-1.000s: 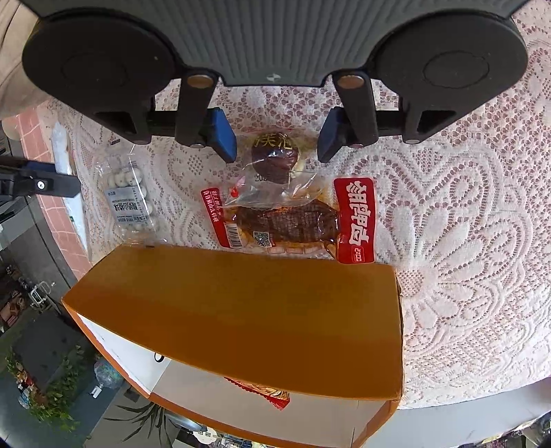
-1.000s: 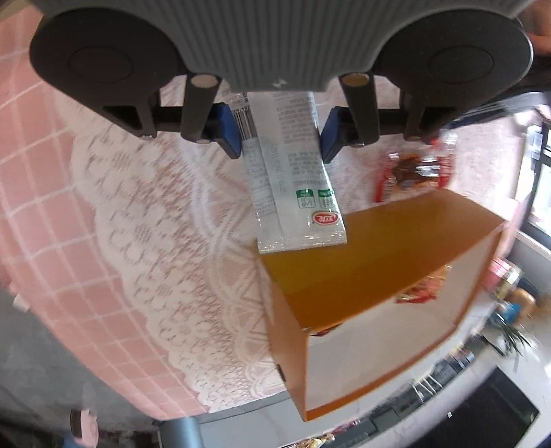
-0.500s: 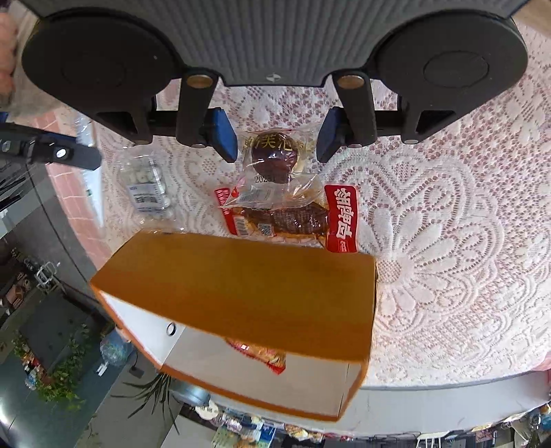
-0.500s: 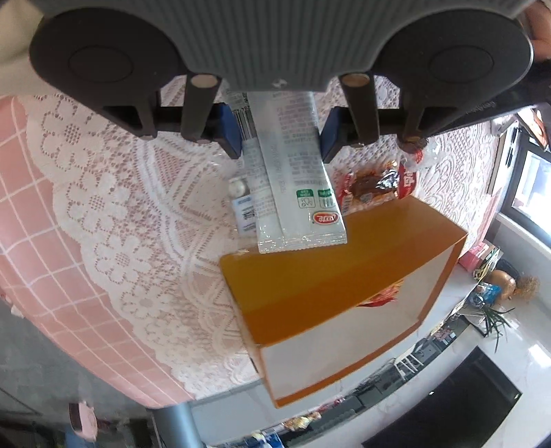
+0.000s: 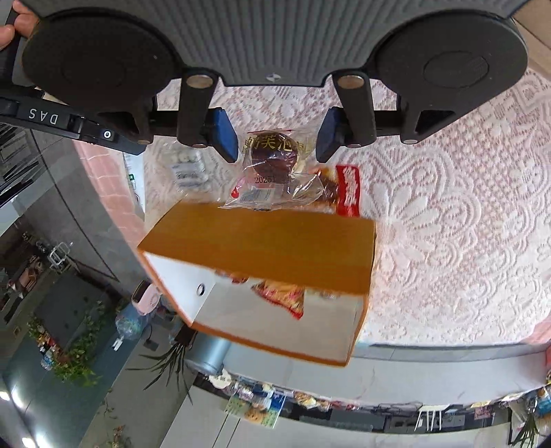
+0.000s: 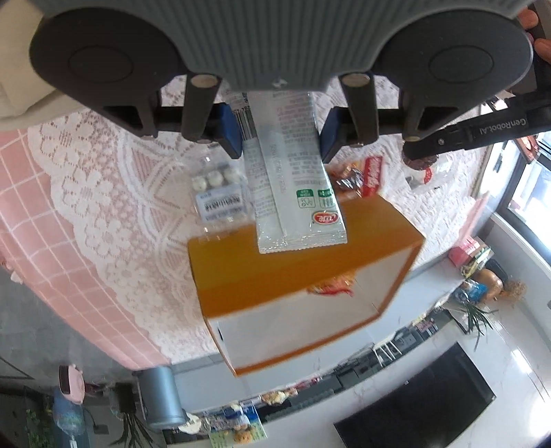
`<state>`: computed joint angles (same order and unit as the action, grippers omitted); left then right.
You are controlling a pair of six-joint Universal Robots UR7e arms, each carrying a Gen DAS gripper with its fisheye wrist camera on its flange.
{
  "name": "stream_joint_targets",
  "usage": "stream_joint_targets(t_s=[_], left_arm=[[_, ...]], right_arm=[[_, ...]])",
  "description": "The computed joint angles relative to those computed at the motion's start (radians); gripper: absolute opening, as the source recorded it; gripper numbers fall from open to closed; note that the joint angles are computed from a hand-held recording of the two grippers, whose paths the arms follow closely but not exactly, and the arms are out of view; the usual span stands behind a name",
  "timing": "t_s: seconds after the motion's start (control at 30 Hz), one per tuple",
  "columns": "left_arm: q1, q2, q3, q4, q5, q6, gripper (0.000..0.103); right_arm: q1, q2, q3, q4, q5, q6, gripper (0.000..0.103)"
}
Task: Organize snacks
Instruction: 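Lift the round-snack bag and white sachet with both grippers over the box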
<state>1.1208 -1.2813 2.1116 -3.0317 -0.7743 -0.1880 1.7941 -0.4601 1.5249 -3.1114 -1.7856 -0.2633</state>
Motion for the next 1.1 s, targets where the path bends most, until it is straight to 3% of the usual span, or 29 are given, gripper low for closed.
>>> stream_joint_targets(t_s=[0.23,0.5,0.8,1.1], left_arm=[[-0.018,0.019,-0.064,-0.059,-0.005,0.097,0.056],[-0.007,0.091,-0.192,-0.087,-0.003,0.214,0.056],[0.025,0.191,-0.333,-0.095,-0.006,0.309,0.056],[0.072,0.283,-0.454,-0.127,-0.01,0.407,0.056]], right_arm=[[0.038,0.005,-0.057,0.005,0.009,-0.048,0.047],[0.074,0.067,-0.218,0.067,-0.007,-0.096,0.047],[0.092,0.196,-0.466,0.115,-0.062,-0.161,0.047],[0.093,0.382,-0.81,0.252,-0.11,-0.209,0.047]])
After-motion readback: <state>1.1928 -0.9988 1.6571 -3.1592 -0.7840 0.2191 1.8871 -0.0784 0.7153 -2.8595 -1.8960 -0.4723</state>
